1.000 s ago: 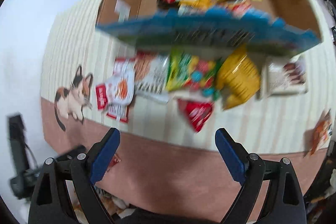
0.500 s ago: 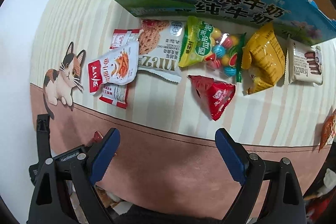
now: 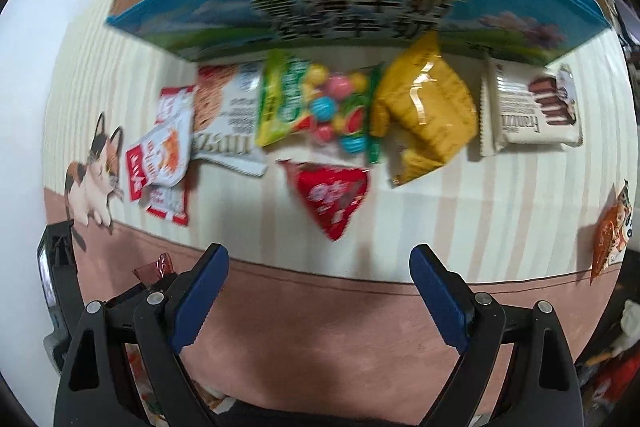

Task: Organize snacks
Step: 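Grasp the red sauce packet with the left tool while the right tool grasps the red triangle candy bag, then carry both red packets into the box and open both tools to drop them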

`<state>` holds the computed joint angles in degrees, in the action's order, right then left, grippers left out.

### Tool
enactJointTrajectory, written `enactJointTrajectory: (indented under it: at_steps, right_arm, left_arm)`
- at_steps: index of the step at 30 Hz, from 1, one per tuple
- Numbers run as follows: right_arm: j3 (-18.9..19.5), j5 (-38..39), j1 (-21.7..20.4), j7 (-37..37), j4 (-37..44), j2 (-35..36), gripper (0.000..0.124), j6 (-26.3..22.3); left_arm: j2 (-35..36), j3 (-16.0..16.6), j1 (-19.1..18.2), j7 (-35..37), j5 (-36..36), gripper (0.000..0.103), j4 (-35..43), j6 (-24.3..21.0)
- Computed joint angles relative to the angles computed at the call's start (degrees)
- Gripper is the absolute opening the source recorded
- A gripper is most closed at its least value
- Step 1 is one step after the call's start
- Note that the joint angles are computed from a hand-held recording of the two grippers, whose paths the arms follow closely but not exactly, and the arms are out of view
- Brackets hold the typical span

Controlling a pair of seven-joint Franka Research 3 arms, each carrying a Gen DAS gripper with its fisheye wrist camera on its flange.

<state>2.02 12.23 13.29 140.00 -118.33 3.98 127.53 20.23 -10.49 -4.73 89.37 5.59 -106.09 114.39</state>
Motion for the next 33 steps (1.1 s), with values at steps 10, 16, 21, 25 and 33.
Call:
enactJointTrajectory:
  at_steps: [10, 16, 21, 25, 33]
  right_arm:
    - [-0.68, 2.68, -0.89, -3.18, 2.89, 6.34, 0.088, 1.75]
    - [-1.04, 2.06, -0.49, -3.87, 7.12, 10.72, 0.054, -1.70]
    - [-1.39, 1.27, -0.07, -3.50, 7.14, 11.01, 0.049, -0.76]
    - [-1.46, 1.10, 0.10, -2.98, 7.01, 10.98, 0.047, -0.13]
    - [-1.31, -0.12, 0.52, -2.22, 3.13, 6.71, 0.043, 0.92]
  left_arm:
    - [0.38, -0.72, -0.86, 2.63, -0.41, 0.059, 1.40, 0.16]
    - [-0.12, -1.44, -1.94, 2.30, -1.27, 0.059, 4.00, -1.02]
    - [0.88, -1.87, -2.92, 1.79, -2.16, 0.059, 7.71, -2.03]
    - [2.47, -2.28, -3.98, 1.23, -2.44, 0.059, 11.45, -3.38]
    - [3.51, -3.06, -5.79, 0.32, -2.92, 0.059, 14.68, -4.67]
